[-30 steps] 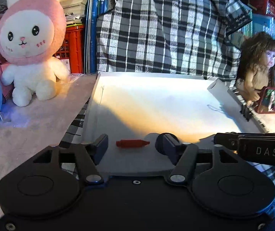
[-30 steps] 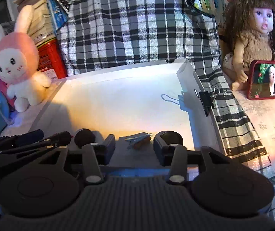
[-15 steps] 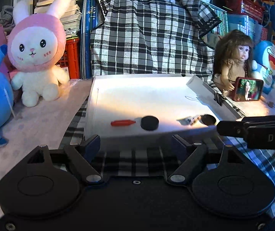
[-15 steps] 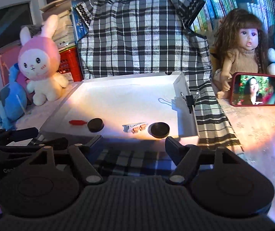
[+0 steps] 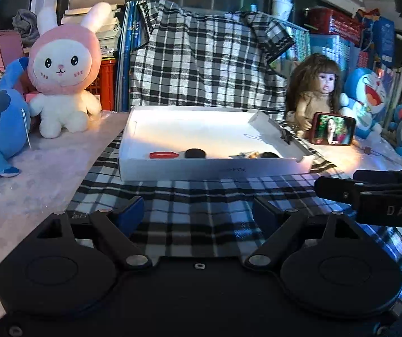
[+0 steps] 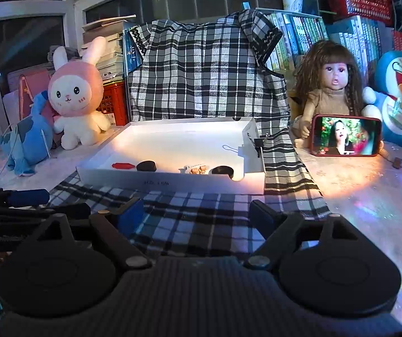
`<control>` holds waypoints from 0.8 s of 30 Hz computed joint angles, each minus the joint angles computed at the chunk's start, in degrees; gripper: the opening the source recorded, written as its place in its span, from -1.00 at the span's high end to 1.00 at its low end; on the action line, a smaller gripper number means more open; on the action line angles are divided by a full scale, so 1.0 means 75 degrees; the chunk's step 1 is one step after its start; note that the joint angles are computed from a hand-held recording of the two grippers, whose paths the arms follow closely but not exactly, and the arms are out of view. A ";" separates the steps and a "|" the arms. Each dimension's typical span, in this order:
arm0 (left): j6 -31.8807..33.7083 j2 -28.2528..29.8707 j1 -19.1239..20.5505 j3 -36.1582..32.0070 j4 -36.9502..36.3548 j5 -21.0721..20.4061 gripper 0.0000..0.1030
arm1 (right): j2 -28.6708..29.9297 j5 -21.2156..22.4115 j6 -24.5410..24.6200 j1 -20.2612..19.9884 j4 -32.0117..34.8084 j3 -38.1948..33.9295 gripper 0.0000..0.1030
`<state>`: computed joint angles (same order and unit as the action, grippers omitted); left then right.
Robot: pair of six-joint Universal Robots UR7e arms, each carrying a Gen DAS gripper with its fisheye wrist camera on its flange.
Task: Organize rigid objects
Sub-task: 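Move the right tool back toward the small brown ball on the cloth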
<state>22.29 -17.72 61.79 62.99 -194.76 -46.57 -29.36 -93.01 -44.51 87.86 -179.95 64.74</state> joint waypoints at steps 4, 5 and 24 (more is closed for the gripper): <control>0.0326 -0.0066 -0.0113 0.0463 -0.0572 0.0046 -0.62 | -0.0247 0.0102 -0.0093 -0.0090 -0.0461 0.0550 -0.79; 0.0433 -0.0079 -0.0142 0.0583 -0.0751 0.0057 -0.62 | -0.0315 0.0119 -0.0132 -0.0114 -0.0565 0.0693 -0.79; 0.0972 -0.0366 -0.0272 0.2022 -0.2361 0.0379 -0.64 | -0.0811 0.0079 -0.0829 -0.0367 -0.2019 0.2152 -0.89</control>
